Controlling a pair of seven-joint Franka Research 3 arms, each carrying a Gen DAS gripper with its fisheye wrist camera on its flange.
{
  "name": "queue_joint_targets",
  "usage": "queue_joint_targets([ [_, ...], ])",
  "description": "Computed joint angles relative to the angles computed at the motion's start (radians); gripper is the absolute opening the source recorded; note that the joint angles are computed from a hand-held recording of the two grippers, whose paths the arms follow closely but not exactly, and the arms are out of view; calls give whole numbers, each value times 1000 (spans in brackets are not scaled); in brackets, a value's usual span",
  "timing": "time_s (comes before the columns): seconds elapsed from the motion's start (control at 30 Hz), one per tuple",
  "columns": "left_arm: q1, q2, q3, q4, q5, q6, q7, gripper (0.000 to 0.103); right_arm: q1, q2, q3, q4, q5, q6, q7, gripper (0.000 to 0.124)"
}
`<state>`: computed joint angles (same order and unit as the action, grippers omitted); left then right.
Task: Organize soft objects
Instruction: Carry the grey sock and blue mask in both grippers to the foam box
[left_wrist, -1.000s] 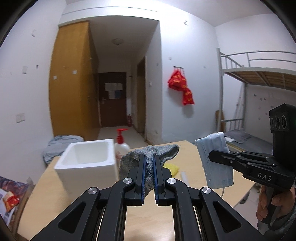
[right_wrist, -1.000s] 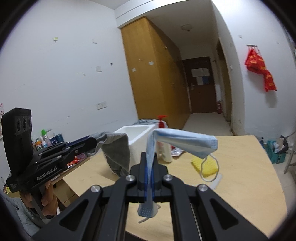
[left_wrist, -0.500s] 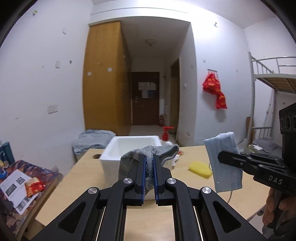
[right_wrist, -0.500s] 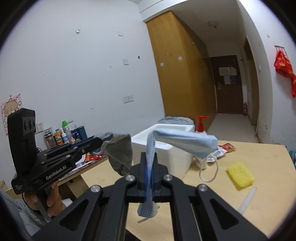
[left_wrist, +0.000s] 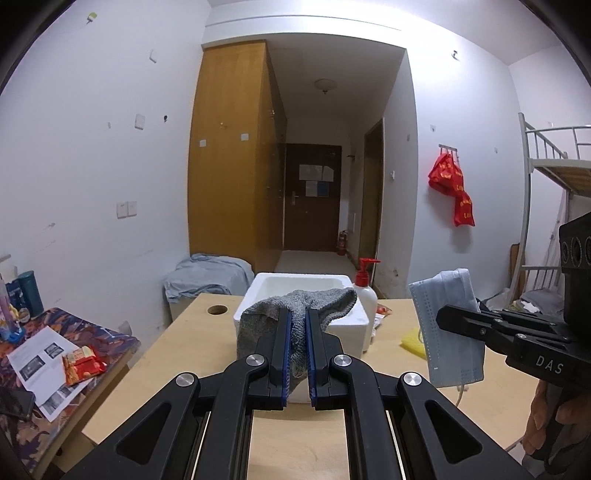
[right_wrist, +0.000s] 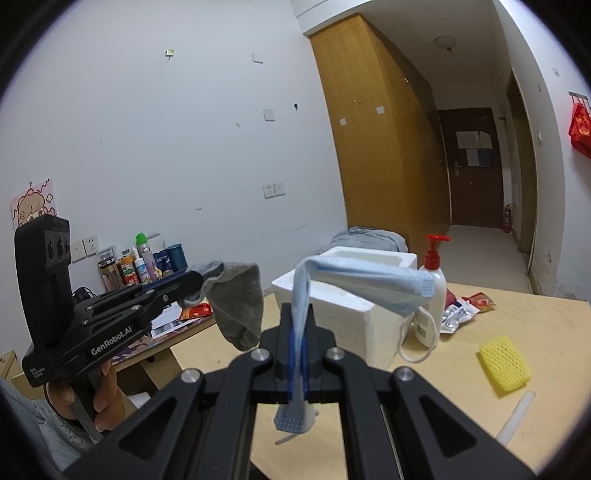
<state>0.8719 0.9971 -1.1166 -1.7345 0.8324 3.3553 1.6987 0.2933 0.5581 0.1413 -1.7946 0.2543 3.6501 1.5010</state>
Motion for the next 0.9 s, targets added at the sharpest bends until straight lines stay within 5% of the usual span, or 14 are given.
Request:
queue_joint_targets([
  [0.47, -55, 82, -67, 122, -135, -94, 179, 8, -3, 70, -6, 156, 7, -96, -40, 5],
  [0.9, -186, 141, -82, 321, -299, -214, 368, 8, -25, 146, -7, 318, 3, -189, -63, 5],
])
